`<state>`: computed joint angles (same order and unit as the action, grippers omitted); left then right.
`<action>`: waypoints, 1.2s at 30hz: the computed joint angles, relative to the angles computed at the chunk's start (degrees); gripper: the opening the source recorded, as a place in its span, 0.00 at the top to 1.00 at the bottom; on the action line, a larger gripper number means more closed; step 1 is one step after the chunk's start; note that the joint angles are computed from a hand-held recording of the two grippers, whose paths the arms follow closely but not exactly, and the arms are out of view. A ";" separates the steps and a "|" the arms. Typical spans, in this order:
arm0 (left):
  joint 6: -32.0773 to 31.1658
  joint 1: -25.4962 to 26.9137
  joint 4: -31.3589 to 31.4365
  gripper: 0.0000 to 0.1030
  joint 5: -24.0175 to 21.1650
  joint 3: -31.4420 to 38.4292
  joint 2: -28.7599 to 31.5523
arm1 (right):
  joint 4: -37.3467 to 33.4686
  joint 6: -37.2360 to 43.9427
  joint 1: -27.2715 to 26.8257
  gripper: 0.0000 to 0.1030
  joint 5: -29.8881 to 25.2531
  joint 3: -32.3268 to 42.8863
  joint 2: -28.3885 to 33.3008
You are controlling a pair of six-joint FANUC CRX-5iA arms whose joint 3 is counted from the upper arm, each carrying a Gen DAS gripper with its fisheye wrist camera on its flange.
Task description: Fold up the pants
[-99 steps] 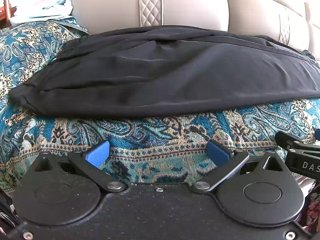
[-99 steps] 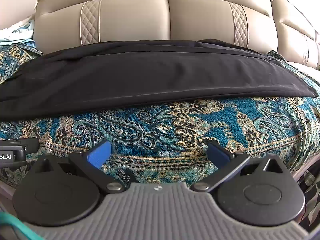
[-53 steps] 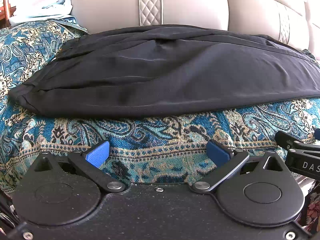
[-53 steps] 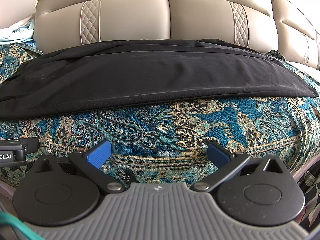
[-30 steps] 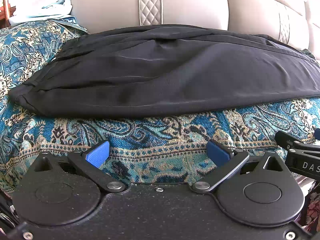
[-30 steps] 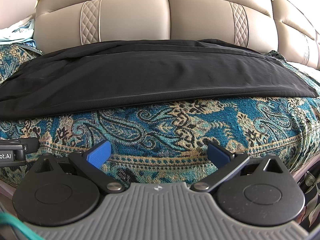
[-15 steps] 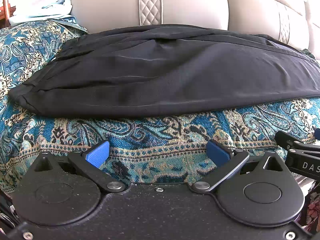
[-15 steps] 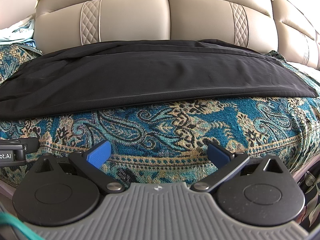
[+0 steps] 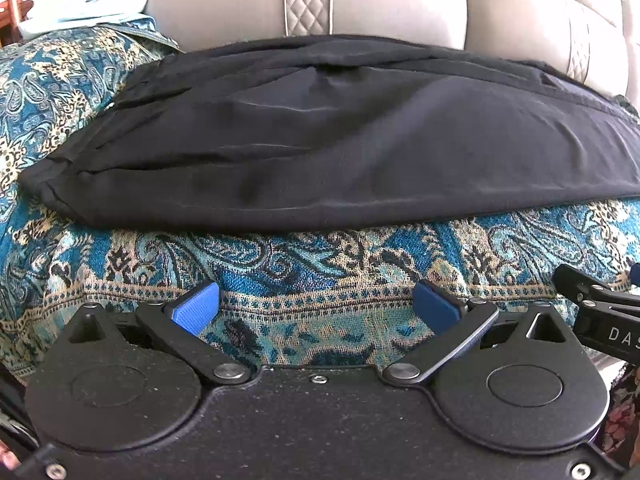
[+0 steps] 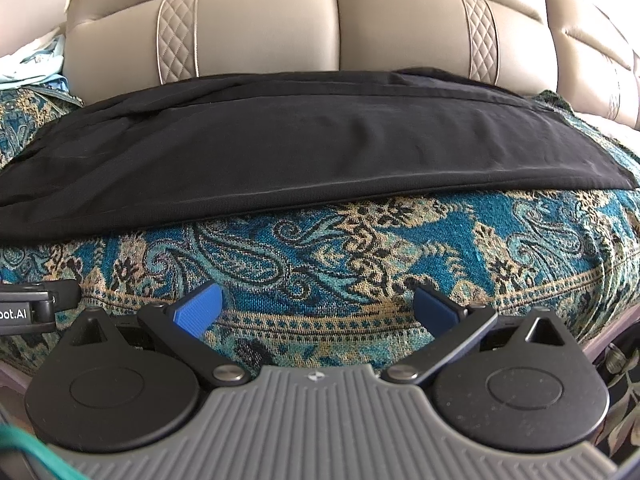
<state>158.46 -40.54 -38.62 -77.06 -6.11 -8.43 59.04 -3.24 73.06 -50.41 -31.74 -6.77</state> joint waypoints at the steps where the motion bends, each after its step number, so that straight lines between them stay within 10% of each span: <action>1: -1.29 0.71 0.95 0.00 0.18 0.08 -0.12 | -1.85 2.07 -0.35 0.00 0.07 1.11 0.22; 9: -12.35 5.03 5.70 0.00 1.21 0.73 -3.08 | -18.23 20.53 -3.46 0.00 -0.35 10.09 0.60; 18: -16.88 14.58 1.28 0.00 -2.51 7.92 -4.11 | -9.47 17.21 -10.41 0.00 5.27 14.12 3.33; 23: -14.66 28.02 3.65 0.00 3.68 11.33 -2.50 | -3.29 16.89 -14.82 0.00 10.27 17.94 8.16; 28: -15.45 39.67 10.21 0.00 7.19 18.15 6.14 | 2.31 15.22 -18.12 0.00 15.89 21.36 12.94; 36: -9.14 46.56 12.18 0.00 -1.01 34.11 25.75 | 8.56 10.80 -18.66 0.00 18.97 20.39 15.12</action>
<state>149.33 6.03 -26.44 -78.07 28.00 17.32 67.60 7.56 54.40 -31.43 -11.35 8.35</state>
